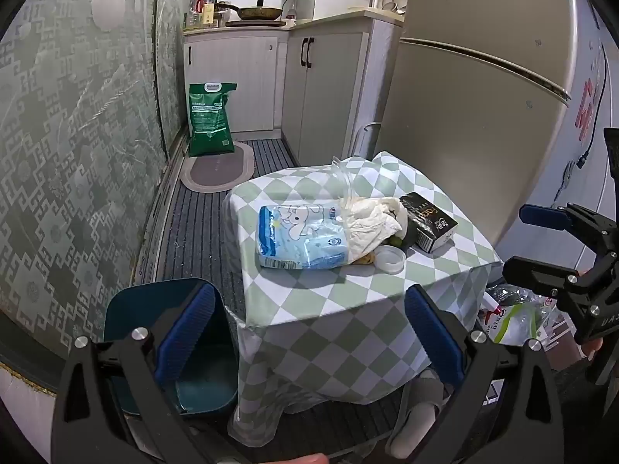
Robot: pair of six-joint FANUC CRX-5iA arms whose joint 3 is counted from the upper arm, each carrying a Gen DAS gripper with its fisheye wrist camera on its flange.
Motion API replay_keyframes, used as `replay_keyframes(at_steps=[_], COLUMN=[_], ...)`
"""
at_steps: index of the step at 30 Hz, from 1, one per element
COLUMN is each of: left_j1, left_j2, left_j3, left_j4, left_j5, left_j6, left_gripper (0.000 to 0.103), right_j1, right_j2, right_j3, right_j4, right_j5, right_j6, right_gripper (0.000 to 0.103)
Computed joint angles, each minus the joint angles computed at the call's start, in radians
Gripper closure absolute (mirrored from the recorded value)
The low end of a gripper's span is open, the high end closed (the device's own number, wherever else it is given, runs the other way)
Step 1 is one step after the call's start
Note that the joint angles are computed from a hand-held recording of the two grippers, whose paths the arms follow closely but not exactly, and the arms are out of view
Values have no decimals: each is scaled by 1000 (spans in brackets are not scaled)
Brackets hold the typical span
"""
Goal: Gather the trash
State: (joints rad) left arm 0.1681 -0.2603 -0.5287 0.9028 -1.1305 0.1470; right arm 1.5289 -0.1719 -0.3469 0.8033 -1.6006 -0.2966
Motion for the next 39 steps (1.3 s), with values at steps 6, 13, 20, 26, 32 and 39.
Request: replay_keyframes(at_steps=[6, 13, 20, 26, 32, 39], left_j1=[-1, 0, -3, 1, 2, 3], left_j2=[-3, -4, -2, -5, -9, -5], left_j3=[-5, -8, 7, 10, 4, 14], left_j4=[8, 11, 4, 4, 7, 2], left_j5=[4, 7, 4, 1, -1, -5], left_j6=[-11, -13, -1, -4, -6, 2], left_gripper=[3, 3, 3, 3, 3, 3], right_j1=[-1, -2, -2, 1, 0, -1], right_j2=[0, 0, 0, -3, -1, 0], right_j3=[0, 0, 0, -5, 4, 4], right_j4=[6, 5, 5, 7, 9, 9], right_j5=[2, 4, 4, 5, 3, 3], right_j6=[-1, -1, -1, -4, 2, 2], right_gripper=[3, 3, 3, 3, 3, 3])
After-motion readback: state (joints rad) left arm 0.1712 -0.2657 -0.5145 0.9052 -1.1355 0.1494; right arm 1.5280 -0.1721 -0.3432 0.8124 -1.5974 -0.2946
